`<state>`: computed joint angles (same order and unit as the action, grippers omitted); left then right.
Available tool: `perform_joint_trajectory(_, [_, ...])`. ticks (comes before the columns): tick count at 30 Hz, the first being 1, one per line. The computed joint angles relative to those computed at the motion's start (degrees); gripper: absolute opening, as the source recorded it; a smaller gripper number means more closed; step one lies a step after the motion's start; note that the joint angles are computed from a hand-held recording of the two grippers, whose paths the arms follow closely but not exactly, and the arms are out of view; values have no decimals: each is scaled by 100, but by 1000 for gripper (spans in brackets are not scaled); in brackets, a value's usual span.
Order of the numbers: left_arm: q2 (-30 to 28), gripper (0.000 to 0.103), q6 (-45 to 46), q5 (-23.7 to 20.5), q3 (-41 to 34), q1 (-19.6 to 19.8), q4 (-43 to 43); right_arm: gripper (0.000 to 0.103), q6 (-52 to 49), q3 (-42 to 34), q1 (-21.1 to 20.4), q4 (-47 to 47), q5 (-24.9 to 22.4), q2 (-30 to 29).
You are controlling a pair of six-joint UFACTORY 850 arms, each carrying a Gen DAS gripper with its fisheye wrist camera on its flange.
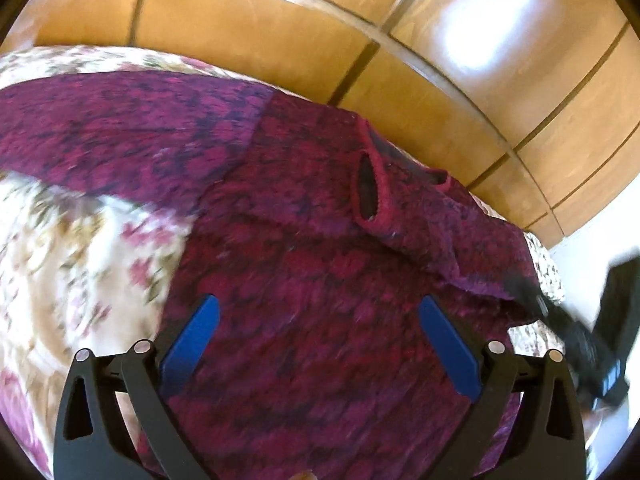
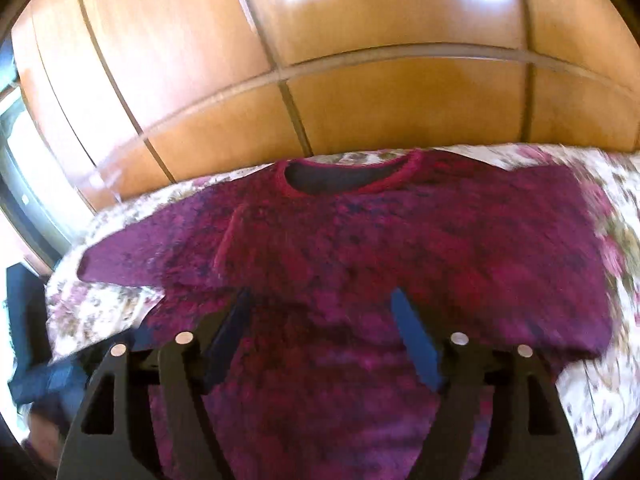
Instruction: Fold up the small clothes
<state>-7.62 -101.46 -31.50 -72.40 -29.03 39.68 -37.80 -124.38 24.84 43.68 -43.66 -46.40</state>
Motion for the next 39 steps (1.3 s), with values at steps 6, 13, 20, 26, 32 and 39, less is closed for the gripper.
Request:
perform_joint_trajectory(6, [-567,99,918,361,-678,468,-1093,82,-9,1041,-512,492,164,552])
perform_joint_trajectory(13, [-1428,69,2056,-17,-1726,689,-1907,88,477,663,-804,944,-25,169])
perform_joint_trajectory(20, [-1142,8,1355,329,-1570,796,-987,91,919,-103,-760,1051,-140,-362])
perform_joint_trajectory(26, [-539,7,581,-142,-847,771,-185,92,1104,-437,-615,757,-272,-647])
perform_joint_trajectory(32, [-500,7,769,-289,-465,673,-360,92,1377,-374,-550,228,-315,-518])
perform_joint_trajectory(39, [-432,7,309,-471,-419,474,289,92,272,103,-696,678,-574,112])
